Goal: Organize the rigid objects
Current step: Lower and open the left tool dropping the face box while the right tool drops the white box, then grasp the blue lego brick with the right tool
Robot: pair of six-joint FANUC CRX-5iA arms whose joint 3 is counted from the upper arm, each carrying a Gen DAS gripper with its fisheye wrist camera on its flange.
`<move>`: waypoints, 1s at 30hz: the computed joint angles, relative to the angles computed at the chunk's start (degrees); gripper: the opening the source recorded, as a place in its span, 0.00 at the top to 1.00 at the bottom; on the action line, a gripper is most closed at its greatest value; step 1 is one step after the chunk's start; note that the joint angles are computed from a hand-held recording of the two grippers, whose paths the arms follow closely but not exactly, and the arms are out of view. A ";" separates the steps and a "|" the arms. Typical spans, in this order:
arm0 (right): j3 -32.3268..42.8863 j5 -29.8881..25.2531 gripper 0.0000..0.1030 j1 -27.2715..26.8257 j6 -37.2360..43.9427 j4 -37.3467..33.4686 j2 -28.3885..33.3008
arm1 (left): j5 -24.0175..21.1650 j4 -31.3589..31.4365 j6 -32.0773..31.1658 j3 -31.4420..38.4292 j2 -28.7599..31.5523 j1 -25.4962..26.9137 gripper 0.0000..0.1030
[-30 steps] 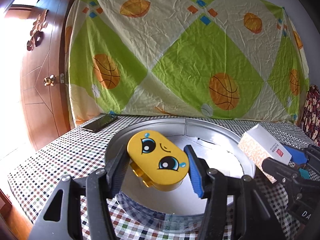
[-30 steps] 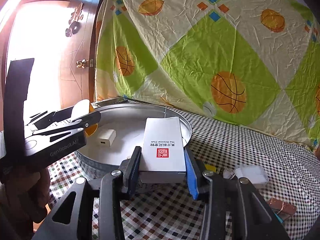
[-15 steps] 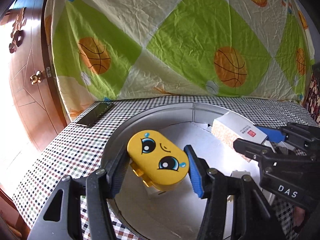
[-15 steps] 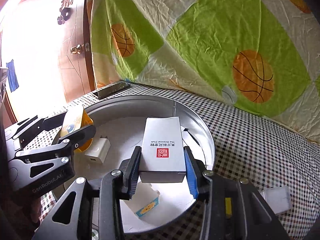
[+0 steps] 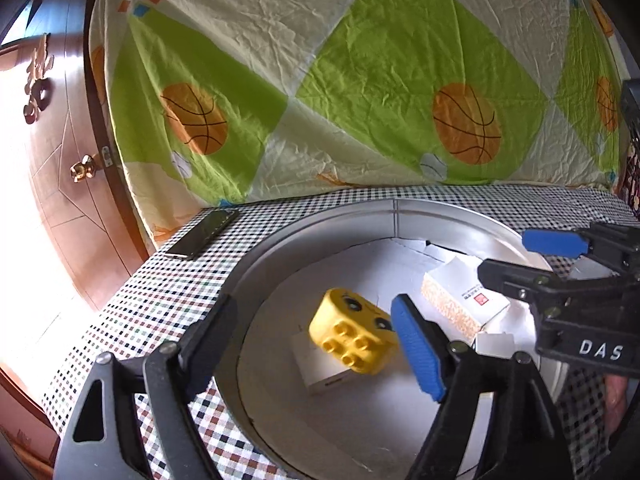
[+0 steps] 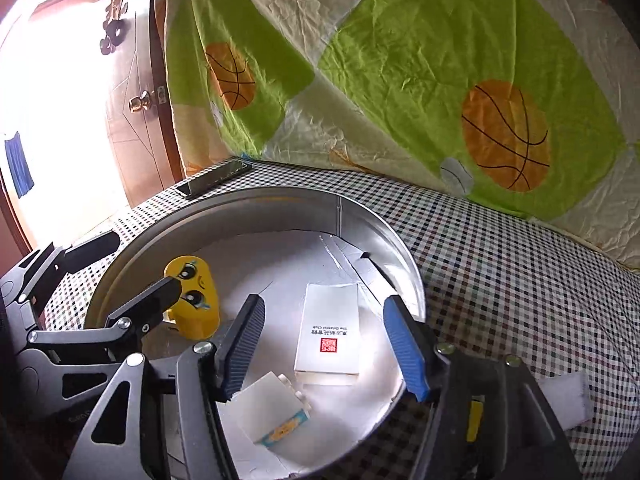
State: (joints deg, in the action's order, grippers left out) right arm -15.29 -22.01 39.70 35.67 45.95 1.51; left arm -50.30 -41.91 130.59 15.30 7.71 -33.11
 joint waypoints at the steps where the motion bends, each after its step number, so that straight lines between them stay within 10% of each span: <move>1: -2.48 1.38 0.38 -0.37 -2.32 1.88 -2.01 | 0.92 -0.31 1.03 -1.22 -1.04 -0.38 0.21; 13: -29.25 -5.75 0.36 -6.06 -30.97 32.14 -24.12 | 7.07 -4.97 10.31 -7.16 -5.17 -9.56 0.10; 30: -28.11 -8.95 0.36 -6.85 -20.76 12.44 -23.46 | 7.67 5.02 -1.20 -0.70 2.19 -11.56 0.07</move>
